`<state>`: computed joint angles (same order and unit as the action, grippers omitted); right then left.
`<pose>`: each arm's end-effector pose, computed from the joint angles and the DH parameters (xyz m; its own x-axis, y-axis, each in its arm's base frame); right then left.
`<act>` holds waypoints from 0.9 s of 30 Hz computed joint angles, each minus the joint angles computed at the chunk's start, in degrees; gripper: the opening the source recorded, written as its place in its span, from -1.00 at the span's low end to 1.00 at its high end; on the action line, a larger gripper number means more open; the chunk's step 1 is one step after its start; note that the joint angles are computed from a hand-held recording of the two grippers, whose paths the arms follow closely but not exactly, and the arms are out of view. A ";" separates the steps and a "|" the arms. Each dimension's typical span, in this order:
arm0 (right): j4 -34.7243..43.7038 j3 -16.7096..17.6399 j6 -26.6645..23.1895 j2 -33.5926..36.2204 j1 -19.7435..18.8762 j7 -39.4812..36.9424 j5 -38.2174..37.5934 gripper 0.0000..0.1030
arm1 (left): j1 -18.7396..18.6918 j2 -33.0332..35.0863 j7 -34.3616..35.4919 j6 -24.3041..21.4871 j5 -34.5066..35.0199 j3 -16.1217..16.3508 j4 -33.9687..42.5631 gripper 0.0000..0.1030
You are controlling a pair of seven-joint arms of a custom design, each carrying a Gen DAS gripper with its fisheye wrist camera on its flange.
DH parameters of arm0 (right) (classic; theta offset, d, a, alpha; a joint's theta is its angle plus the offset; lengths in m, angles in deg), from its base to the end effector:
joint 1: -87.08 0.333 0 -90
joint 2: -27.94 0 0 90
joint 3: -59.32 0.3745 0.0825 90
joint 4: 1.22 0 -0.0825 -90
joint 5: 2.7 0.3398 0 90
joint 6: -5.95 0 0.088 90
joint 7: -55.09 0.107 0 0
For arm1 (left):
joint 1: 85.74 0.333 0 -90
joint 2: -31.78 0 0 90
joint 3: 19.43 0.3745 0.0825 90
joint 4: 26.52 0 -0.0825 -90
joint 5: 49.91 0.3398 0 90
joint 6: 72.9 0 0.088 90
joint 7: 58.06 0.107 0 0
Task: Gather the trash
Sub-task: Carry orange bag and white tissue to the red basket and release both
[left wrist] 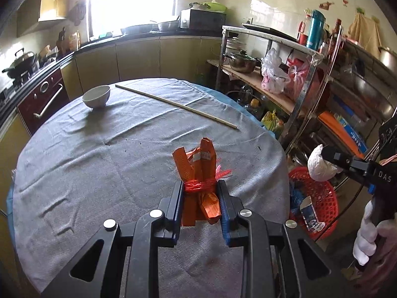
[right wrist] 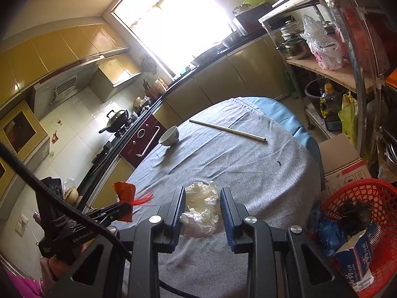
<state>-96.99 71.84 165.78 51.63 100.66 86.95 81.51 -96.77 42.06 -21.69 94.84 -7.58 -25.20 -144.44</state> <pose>0.6385 0.2333 0.4886 0.3748 -0.7045 -0.6026 -0.7343 0.1712 -0.6569 0.5553 -0.2080 0.5033 -0.0414 -0.9976 0.0552 -0.7316 -0.0073 -0.6817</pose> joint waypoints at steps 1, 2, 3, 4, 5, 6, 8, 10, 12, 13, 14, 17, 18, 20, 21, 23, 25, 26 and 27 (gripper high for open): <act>0.00 0.07 -0.06 0.03 -0.10 -0.29 0.36 -0.40 | -0.43 0.12 -0.37 -0.68 0.62 0.11 0.42 -0.47; -0.06 0.11 -0.11 0.02 -0.20 -0.63 0.81 -0.40 | -0.74 0.26 -0.49 -1.44 1.07 0.10 0.83 -0.47; -0.13 0.12 -0.17 -0.01 -0.28 -0.96 1.24 -0.40 | -0.94 0.43 -0.49 -2.14 1.26 -0.01 1.25 -0.47; -0.19 0.06 -0.22 -0.03 -0.30 -1.12 1.51 -0.40 | -1.17 0.60 -0.59 -2.76 1.61 -0.05 1.62 -0.47; -0.38 0.00 -0.27 -0.13 -0.37 -1.37 1.86 -0.40 | -1.29 0.72 -0.62 -3.14 1.96 -0.08 1.87 -0.47; -0.59 -0.07 -0.17 -0.23 -0.39 -1.74 2.34 -0.40 | -1.55 0.89 -0.73 -3.76 2.47 -0.10 2.27 -0.47; -0.92 -0.23 -0.36 -0.45 -0.58 -2.42 3.43 -0.40 | -1.81 1.19 -0.57 -4.65 2.78 -0.37 2.86 -0.47; -1.32 -0.53 -0.49 -0.75 -0.64 -2.91 4.32 -0.40 | -2.12 1.56 -0.34 -5.42 3.01 -0.60 3.51 -0.47; -1.73 -0.86 -0.81 -0.99 -0.74 -3.37 5.15 -0.40 | -2.41 2.03 0.09 -6.05 3.03 -0.84 4.19 -0.47; -1.92 -1.03 -0.96 -1.09 -0.76 -3.56 5.50 -0.40 | -2.50 2.30 0.48 -6.31 2.78 -1.02 4.50 -0.47; -2.07 -1.24 -1.01 -1.17 -0.73 -3.64 5.62 -0.40 | -2.61 2.52 0.85 -6.58 2.52 -1.14 4.84 -0.47; -2.74 -1.71 -1.23 -1.50 -0.75 -3.86 6.11 -0.40 | -2.89 3.32 2.35 -7.04 1.70 -1.47 5.77 -0.47; -2.97 -1.86 -1.18 -1.60 -0.74 -3.94 6.30 -0.40 | -2.96 3.61 3.01 -7.21 1.21 -1.61 6.13 -0.47; -3.42 -2.15 -1.12 -1.85 -0.78 -4.12 6.76 -0.40 | -3.32 4.03 3.92 -7.55 0.77 -1.67 6.65 -0.47; -3.58 -2.30 -1.20 -1.91 -0.86 -4.15 7.04 -0.40 | -3.48 4.35 4.51 -7.74 0.51 -1.74 7.04 -0.47; -3.88 -2.59 -1.14 -2.01 -0.91 -4.19 7.43 -0.40 | -3.72 4.92 5.62 -8.00 -0.21 -1.86 7.60 -0.47; -4.07 -2.82 -1.10 -2.01 -0.90 -3.94 7.57 -0.40 | -4.09 5.53 6.70 -8.54 -0.91 -1.98 8.24 -0.47; -4.09 -2.93 -1.25 -1.94 -0.96 -3.66 7.47 -0.40 | -4.26 5.83 7.23 -8.78 -1.26 -2.03 8.52 -0.47; -4.08 -3.03 -1.26 -1.87 -0.96 -3.30 7.24 -0.40 | -4.36 6.11 7.83 -9.01 -1.71 -2.11 8.78 -0.47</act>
